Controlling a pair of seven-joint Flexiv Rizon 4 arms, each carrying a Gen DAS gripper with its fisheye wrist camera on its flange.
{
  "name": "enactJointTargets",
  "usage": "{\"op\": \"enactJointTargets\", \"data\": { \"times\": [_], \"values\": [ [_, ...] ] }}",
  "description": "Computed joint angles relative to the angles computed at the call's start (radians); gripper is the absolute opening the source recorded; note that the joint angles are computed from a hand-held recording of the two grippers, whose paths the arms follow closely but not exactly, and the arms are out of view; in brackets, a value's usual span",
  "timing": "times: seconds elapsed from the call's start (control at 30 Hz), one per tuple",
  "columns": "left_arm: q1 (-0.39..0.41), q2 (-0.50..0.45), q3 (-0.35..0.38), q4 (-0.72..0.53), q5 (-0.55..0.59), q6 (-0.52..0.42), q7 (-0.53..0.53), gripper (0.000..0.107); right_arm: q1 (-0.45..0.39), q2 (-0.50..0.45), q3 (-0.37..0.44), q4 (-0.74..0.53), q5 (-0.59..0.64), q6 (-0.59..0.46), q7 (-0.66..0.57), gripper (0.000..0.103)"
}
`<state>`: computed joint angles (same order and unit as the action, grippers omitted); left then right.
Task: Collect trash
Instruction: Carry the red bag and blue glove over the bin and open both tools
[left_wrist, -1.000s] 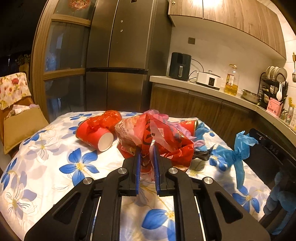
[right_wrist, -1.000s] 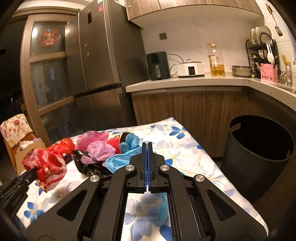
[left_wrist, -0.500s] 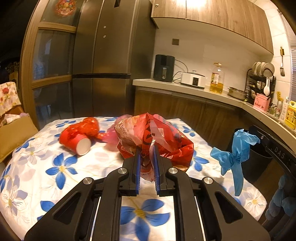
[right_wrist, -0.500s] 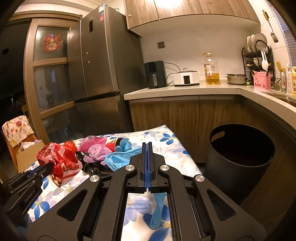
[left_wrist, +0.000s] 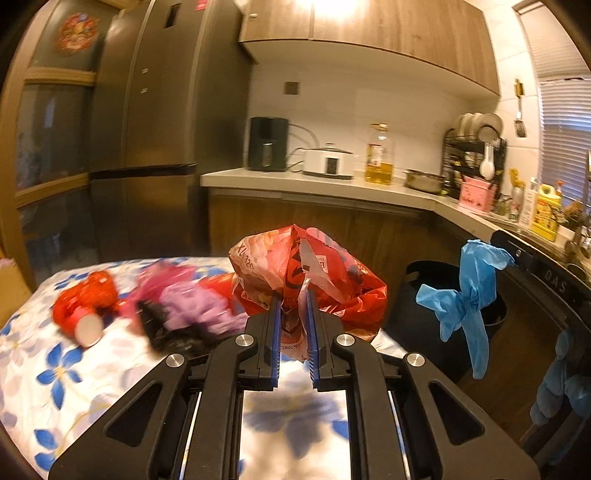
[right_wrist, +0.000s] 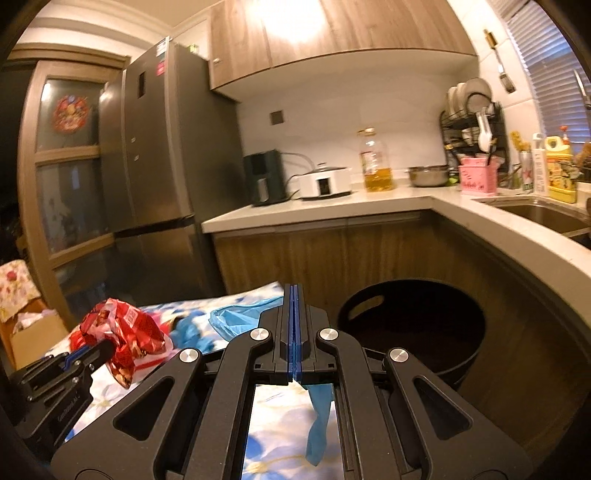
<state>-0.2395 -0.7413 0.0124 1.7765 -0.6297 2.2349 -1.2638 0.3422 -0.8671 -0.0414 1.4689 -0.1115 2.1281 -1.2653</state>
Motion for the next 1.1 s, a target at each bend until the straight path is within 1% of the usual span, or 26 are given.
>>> {"op": "enactJointTargets", "data": {
  "times": [0.23,0.47,0.57,0.6,0.67,0.73,0.83,0.93,1.0,1.03,1.1],
  "values": [
    [-0.032,-0.062,0.0,-0.145,0.002,-0.07,0.061,0.012,-0.018,-0.033,-0.049,-0.079,0.065,-0.037,0.02,0.001],
    [-0.049,-0.109,0.002,-0.255,0.026,-0.141,0.082,0.012,-0.071,-0.089,-0.04,-0.171,0.046,-0.093,0.08,0.001],
    [-0.056,-0.142,0.004,-0.328,0.046,-0.17,0.089,0.012,-0.096,-0.107,-0.026,-0.2,0.018,-0.096,0.104,0.001],
    [-0.059,-0.154,0.006,-0.351,0.051,-0.175,0.09,0.012,-0.113,-0.118,-0.009,-0.217,-0.002,-0.097,0.117,0.001],
    [-0.048,-0.175,-0.012,-0.397,0.085,-0.184,0.084,0.012,-0.125,-0.13,-0.006,-0.24,-0.017,-0.103,0.135,0.001],
    [-0.05,-0.2,-0.013,-0.45,0.096,-0.207,0.085,0.012,-0.142,-0.147,0.005,-0.27,-0.044,-0.112,0.152,0.001],
    [-0.048,-0.233,-0.019,-0.512,0.12,-0.243,0.077,0.012,-0.176,-0.173,0.038,-0.312,-0.107,-0.143,0.181,0.001],
    [-0.042,-0.263,-0.027,-0.566,0.153,-0.28,0.07,0.012,-0.197,-0.198,0.053,-0.347,-0.154,-0.18,0.202,0.001],
    [-0.032,-0.277,-0.04,-0.593,0.176,-0.308,0.06,0.013,-0.22,-0.212,0.084,-0.363,-0.195,-0.205,0.215,0.001],
    [-0.032,-0.285,-0.039,-0.609,0.183,-0.328,0.056,0.013,-0.212,-0.214,0.068,-0.365,-0.186,-0.216,0.22,0.002],
    [-0.034,-0.301,-0.032,-0.636,0.198,-0.351,0.047,0.013,-0.21,-0.217,0.059,-0.366,-0.184,-0.233,0.226,0.004]
  ]
}}
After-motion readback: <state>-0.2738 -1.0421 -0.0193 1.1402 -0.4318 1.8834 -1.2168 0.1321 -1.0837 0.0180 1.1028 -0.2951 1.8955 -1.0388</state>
